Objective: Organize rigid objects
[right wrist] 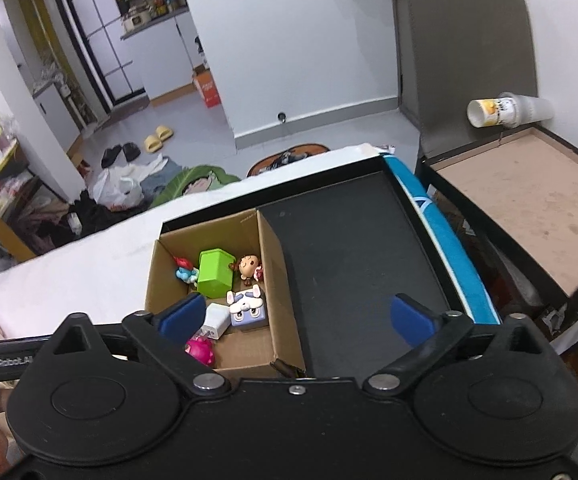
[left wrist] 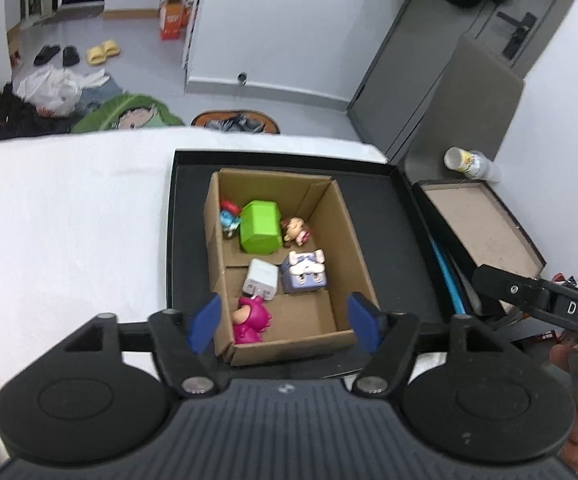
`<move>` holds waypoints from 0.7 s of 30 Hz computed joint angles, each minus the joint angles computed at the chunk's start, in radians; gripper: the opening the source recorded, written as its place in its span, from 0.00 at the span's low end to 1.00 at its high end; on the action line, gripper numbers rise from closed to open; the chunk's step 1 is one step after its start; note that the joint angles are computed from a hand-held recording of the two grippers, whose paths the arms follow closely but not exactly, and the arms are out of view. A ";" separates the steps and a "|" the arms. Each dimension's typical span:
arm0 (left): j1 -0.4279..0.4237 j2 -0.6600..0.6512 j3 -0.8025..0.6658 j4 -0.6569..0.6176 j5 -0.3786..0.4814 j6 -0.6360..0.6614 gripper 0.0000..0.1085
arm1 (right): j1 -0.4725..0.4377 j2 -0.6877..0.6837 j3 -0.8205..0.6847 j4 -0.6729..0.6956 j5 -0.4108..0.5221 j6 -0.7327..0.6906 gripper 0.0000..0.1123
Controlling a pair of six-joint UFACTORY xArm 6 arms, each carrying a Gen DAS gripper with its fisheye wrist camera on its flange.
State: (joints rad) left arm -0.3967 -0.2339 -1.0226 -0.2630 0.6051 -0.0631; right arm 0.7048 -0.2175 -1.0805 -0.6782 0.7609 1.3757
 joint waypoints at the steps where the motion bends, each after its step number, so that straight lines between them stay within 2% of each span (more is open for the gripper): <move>1: -0.004 -0.016 0.008 0.005 -0.001 -0.003 0.69 | 0.005 -0.012 0.007 -0.011 0.005 0.016 0.92; 9: -0.045 -0.121 0.061 0.034 0.003 -0.021 0.80 | 0.053 -0.099 0.050 -0.085 0.055 0.124 0.92; 21: -0.095 -0.218 0.098 0.079 0.029 -0.041 0.85 | 0.137 -0.135 0.036 -0.099 0.198 0.138 0.92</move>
State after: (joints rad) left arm -0.4916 -0.4514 -0.9241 -0.1839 0.6337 -0.1042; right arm 0.8422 -0.3522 -1.0443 -0.7773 0.9593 1.5137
